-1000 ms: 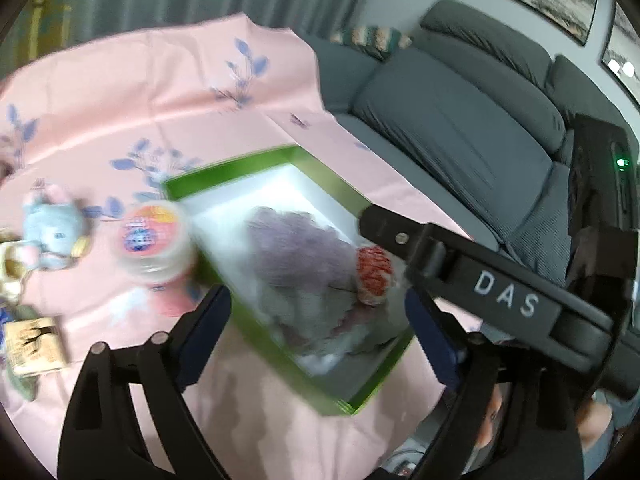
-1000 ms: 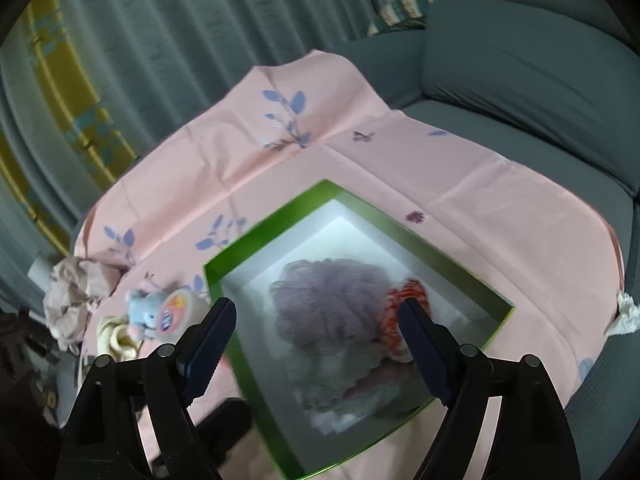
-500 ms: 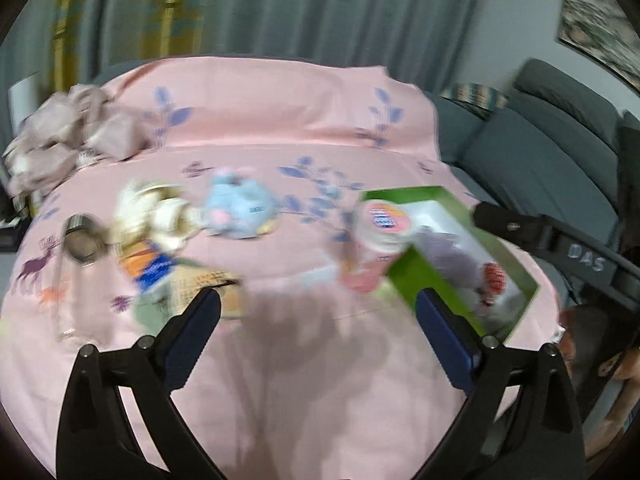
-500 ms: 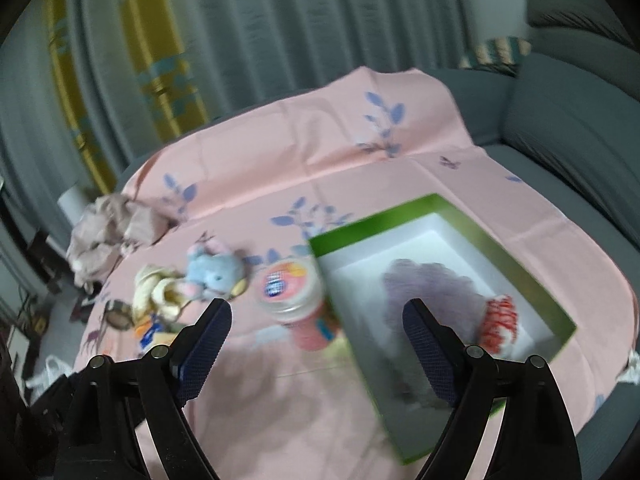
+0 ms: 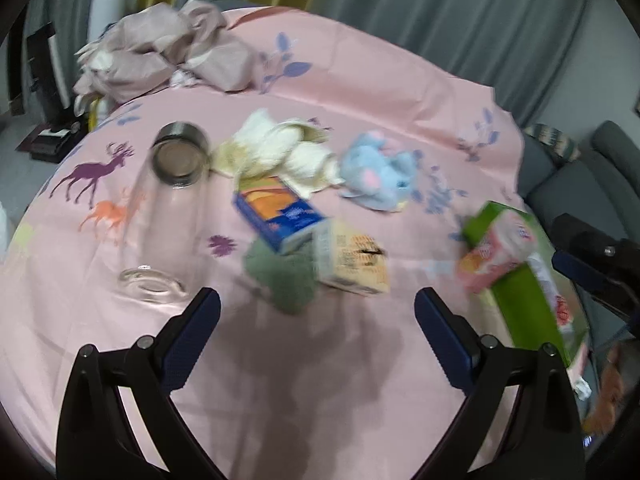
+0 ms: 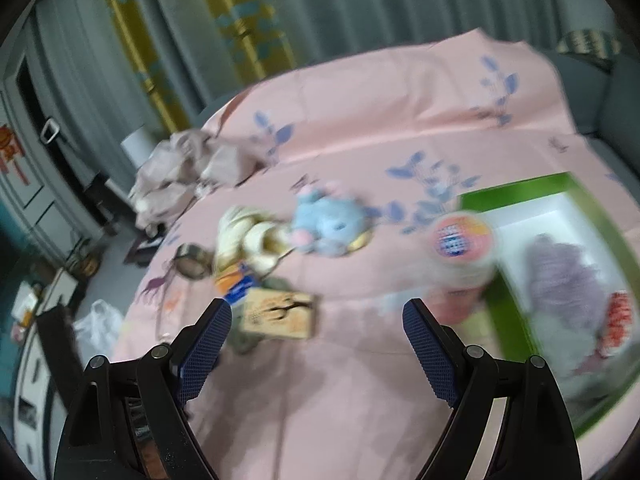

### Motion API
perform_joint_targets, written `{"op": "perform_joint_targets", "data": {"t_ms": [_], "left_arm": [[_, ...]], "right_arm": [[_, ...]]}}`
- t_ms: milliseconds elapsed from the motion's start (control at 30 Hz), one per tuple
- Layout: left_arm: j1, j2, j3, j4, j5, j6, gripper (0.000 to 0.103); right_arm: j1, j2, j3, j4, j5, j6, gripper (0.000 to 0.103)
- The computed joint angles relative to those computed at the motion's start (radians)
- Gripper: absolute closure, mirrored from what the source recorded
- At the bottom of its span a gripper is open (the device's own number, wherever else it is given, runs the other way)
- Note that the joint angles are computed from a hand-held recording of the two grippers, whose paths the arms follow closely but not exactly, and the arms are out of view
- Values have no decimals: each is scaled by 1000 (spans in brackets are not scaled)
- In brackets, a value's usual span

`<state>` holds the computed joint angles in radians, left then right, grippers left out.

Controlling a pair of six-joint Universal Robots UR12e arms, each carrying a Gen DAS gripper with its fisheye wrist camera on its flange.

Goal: Organize soft objects
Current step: 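Move the right gripper to the beige tissue pack and grasp it, then lift the beige tissue pack with the right gripper and carry it over the green box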

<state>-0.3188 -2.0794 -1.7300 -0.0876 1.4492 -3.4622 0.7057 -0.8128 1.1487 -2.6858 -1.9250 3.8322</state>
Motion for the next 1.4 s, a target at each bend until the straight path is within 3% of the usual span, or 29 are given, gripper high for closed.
{"op": "perform_joint_targets", "data": {"t_ms": [233, 367, 567, 667, 733, 833, 1000, 1133, 1233, 1400], "left_arm": [[13, -18, 23, -69, 2, -35, 17], [21, -18, 30, -105, -31, -43, 22], [26, -17, 33, -139, -38, -61, 24], [23, -15, 33, -148, -25, -55, 25], [22, -13, 33, -155, -17, -52, 25], [31, -16, 35, -176, -40, -74, 25], [32, -11, 32, -192, -14, -93, 28], [32, -8, 35, -235, -31, -67, 28], [30, -6, 31, -221, -33, -65, 28], [35, -5, 22, -188, -109, -60, 29]], "right_arm": [[-38, 108, -178, 180, 229, 33, 15], [-46, 181, -305, 315, 259, -5, 15], [-65, 229, -358, 368, 326, 4, 15], [-70, 229, -348, 362, 340, 9, 16], [-71, 225, -337, 355, 351, 4, 28], [-68, 213, -318, 344, 347, -26, 28], [-64, 176, -275, 390, 376, -42, 28], [-61, 140, -224, 413, 353, -14, 28], [-64, 125, -201, 411, 364, -9, 27], [-66, 85, -130, 320, 361, 21, 27]]}}
